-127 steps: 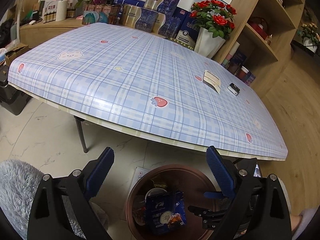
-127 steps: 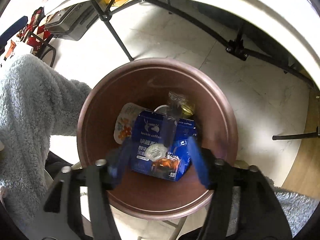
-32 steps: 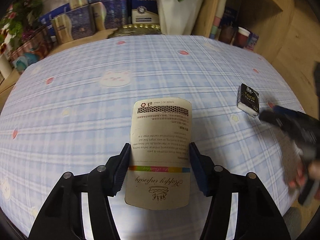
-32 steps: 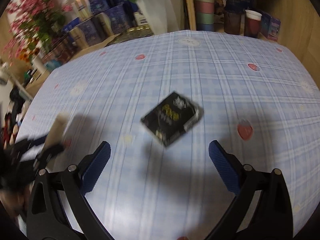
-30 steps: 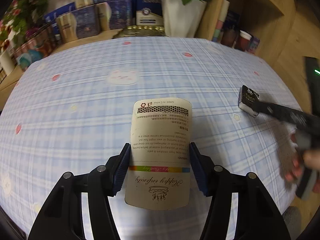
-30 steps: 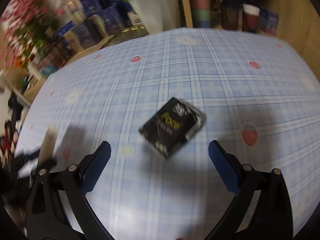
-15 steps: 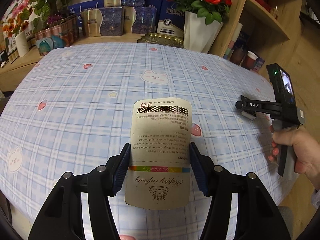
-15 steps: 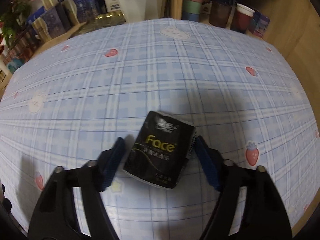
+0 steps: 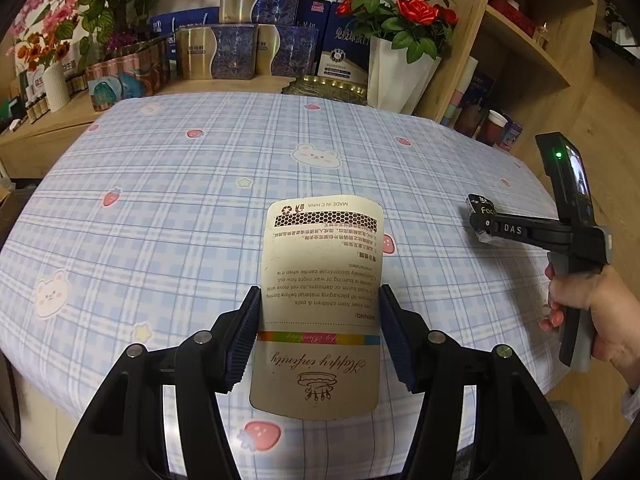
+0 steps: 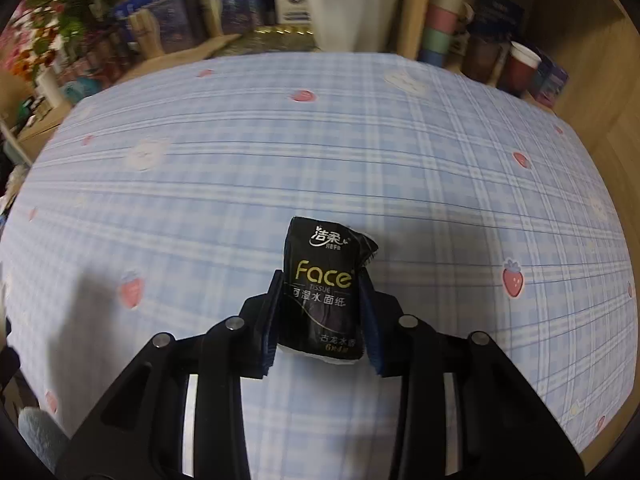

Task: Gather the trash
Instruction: 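Carry the tissue pack and paper card over the bin with both tools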

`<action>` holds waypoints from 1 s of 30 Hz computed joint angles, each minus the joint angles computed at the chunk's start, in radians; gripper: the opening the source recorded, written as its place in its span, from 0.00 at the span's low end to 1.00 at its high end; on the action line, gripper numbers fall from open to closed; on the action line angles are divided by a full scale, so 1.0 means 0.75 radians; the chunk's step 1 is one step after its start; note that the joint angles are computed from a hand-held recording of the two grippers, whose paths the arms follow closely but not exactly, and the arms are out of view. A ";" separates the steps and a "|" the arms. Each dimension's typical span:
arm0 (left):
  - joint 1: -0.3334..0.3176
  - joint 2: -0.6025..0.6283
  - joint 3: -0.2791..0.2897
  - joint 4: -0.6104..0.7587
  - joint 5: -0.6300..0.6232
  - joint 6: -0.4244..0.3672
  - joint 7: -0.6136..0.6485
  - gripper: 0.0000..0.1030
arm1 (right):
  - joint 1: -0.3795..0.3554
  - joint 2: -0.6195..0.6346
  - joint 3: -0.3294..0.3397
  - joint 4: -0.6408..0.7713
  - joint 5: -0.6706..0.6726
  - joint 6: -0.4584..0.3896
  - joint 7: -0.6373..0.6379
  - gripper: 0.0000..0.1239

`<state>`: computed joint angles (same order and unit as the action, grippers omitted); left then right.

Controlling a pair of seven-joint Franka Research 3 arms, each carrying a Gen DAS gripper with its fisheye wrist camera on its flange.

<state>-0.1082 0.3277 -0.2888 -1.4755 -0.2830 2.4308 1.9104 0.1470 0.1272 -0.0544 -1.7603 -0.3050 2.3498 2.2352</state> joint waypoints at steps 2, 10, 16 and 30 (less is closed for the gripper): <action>0.009 -0.026 0.001 -0.022 -0.012 -0.014 -0.005 0.55 | 0.009 -0.034 0.012 -0.030 0.002 0.024 -0.011 0.30; 0.040 -0.191 0.025 -0.206 -0.121 0.013 0.075 0.55 | 0.033 -0.193 0.082 -0.193 0.055 0.154 -0.086 0.30; 0.041 -0.329 0.076 -0.365 -0.226 0.016 0.165 0.55 | 0.060 -0.334 0.147 -0.353 0.147 0.261 -0.168 0.30; -0.012 -0.629 0.243 -0.739 -0.398 -0.001 0.336 0.56 | 0.203 -0.540 0.295 -0.643 0.421 0.325 -0.354 0.30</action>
<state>-0.1170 -0.1441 -0.1063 -2.0294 -0.5816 2.4300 2.1625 0.2991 -0.2777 0.1669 -2.2422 0.0111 2.5935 1.9696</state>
